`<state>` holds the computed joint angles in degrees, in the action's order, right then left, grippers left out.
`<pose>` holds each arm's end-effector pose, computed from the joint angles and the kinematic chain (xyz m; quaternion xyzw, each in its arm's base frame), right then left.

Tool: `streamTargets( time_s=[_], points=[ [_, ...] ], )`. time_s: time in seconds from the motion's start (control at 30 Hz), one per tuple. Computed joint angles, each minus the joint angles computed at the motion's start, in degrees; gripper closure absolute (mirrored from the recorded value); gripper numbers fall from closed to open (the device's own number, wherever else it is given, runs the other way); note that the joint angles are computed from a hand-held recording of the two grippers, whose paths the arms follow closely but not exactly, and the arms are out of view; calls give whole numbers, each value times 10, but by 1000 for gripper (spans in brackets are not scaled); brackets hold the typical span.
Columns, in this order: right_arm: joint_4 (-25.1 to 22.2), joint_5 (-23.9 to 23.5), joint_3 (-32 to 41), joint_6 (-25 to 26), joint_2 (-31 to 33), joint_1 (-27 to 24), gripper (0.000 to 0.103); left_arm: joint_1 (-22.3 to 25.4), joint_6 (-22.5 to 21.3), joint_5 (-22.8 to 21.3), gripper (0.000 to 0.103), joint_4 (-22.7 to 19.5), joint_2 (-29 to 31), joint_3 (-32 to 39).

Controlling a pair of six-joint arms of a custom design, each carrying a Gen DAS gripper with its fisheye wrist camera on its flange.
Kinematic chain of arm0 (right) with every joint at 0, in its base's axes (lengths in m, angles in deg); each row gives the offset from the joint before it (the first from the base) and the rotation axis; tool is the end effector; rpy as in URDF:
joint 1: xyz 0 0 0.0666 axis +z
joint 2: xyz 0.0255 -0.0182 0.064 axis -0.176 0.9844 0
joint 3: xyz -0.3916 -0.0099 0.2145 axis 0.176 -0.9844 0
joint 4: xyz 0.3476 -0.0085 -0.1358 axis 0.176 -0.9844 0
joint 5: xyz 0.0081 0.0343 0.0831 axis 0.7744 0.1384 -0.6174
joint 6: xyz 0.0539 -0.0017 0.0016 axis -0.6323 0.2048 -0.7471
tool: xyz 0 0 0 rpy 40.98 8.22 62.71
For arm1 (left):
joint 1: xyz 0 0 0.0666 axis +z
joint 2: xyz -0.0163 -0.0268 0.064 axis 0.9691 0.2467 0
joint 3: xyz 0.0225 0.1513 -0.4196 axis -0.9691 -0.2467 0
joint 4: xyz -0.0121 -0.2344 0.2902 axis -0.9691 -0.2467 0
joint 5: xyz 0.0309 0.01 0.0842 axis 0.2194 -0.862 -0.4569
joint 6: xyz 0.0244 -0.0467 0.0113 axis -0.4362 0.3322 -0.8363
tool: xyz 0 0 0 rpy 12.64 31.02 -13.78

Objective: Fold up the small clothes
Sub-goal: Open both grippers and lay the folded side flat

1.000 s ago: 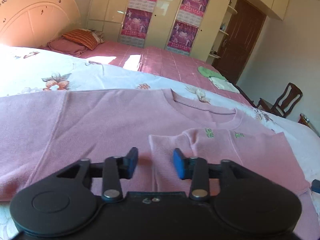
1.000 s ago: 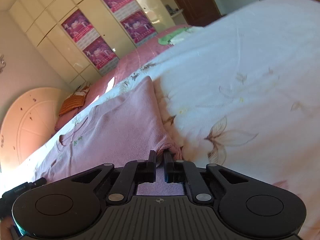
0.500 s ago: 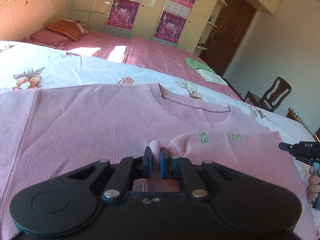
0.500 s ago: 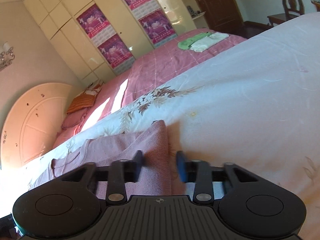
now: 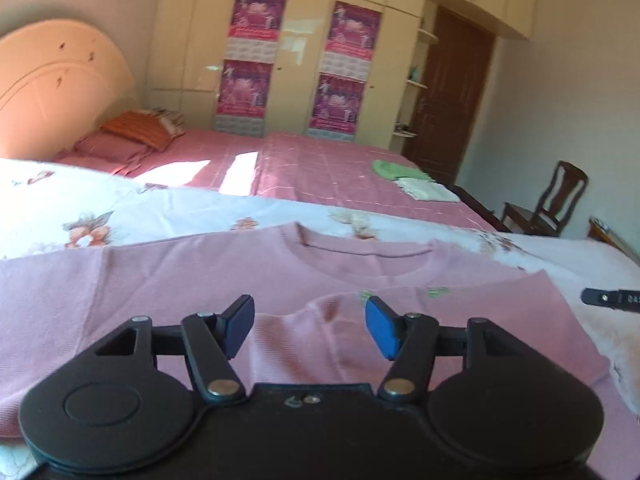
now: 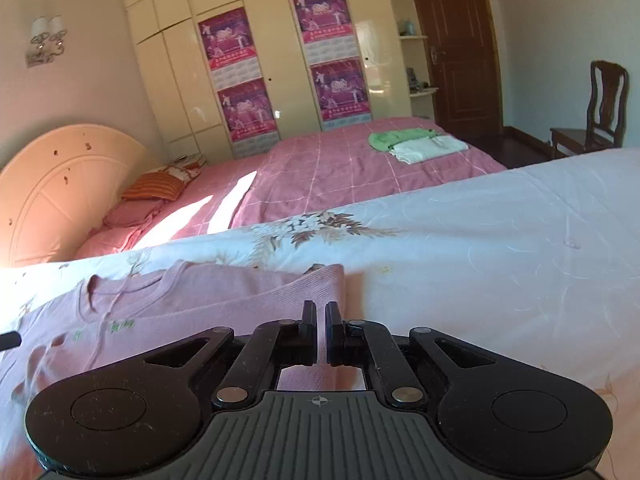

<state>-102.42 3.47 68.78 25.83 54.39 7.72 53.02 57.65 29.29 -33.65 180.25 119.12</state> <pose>0.4048 0.1161 0.4601 0.1775 0.8617 0.0270 0.4745 0.5693 -0.2449 0.4355 0.1800 0.8537 -0.1815 0.4537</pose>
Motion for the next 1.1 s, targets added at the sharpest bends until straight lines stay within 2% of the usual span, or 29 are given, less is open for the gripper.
streamTargets(
  time_s=[0.03, 0.13, 0.2, 0.23, 0.33, 0.4, 0.47, 0.5, 0.53, 0.6, 0.67, 0.7, 0.73, 0.77, 0.8, 0.9, 0.93, 0.97, 1.03, 1.1],
  points=[
    [-10, 0, 1, -3, 3, 9, 100, -9, -11, 5, 43, -6, 2, 1],
    [-59, 23, 10, -2, 28, 28, 100, -25, -18, -5, 43, -59, 31, 18],
    [-49, 27, -7, -7, 26, 29, 100, -28, -40, -17, 42, -52, 30, 7],
    [-62, 28, -2, -19, 23, 29, 100, -31, -38, -26, 43, -64, 21, 7],
    [-54, 61, -12, -21, -4, 46, 100, -25, -17, -12, 42, -22, -12, -31],
    [-63, 62, -17, -19, -11, 58, 100, -26, -15, -15, 42, -25, -18, -41],
    [-86, 53, -20, -16, -1, 64, 100, -31, -21, -31, 41, -48, -8, -41],
    [-73, 61, -31, -7, 2, 69, 100, -35, -33, -41, 41, -25, -13, -56],
    [-72, 70, -30, 0, 5, 73, 100, -39, -38, -52, 41, -28, -12, -54],
    [-98, 73, -11, -15, 10, 73, 100, -42, -26, -63, 41, -50, -15, -39],
    [-65, 91, -21, -8, -2, 82, 100, -39, -13, -57, 40, -25, -27, -54],
    [-64, 100, -21, 1, 0, 86, 100, -40, -18, -62, 39, -46, -22, -47],
    [-91, 91, -13, -5, 11, 85, 100, -42, -31, -71, 38, -58, -16, -45],
    [-106, 67, -10, -12, 20, 77, 100, -44, -50, -76, 38, -41, -20, -56],
    [-91, 79, -18, -2, 18, 82, 99, -46, -50, -81, 38, -47, -21, -55],
    [-118, 78, -1, -9, 21, 83, 99, -47, -34, -88, 38, -85, -26, -42],
    [-112, 77, -2, -12, 18, 83, 99, -47, -31, -93, 38, -95, -25, -39],
    [-104, 74, -3, -12, 16, 82, 99, -47, -30, -94, 38, -101, -26, -39],
    [-124, 56, 5, -17, 26, 78, 99, -47, -31, -95, 37, -103, -25, -41],
    [-122, 56, 6, -15, 30, 76, 99, -49, -32, -101, 37, -110, -27, -39]
  ],
)
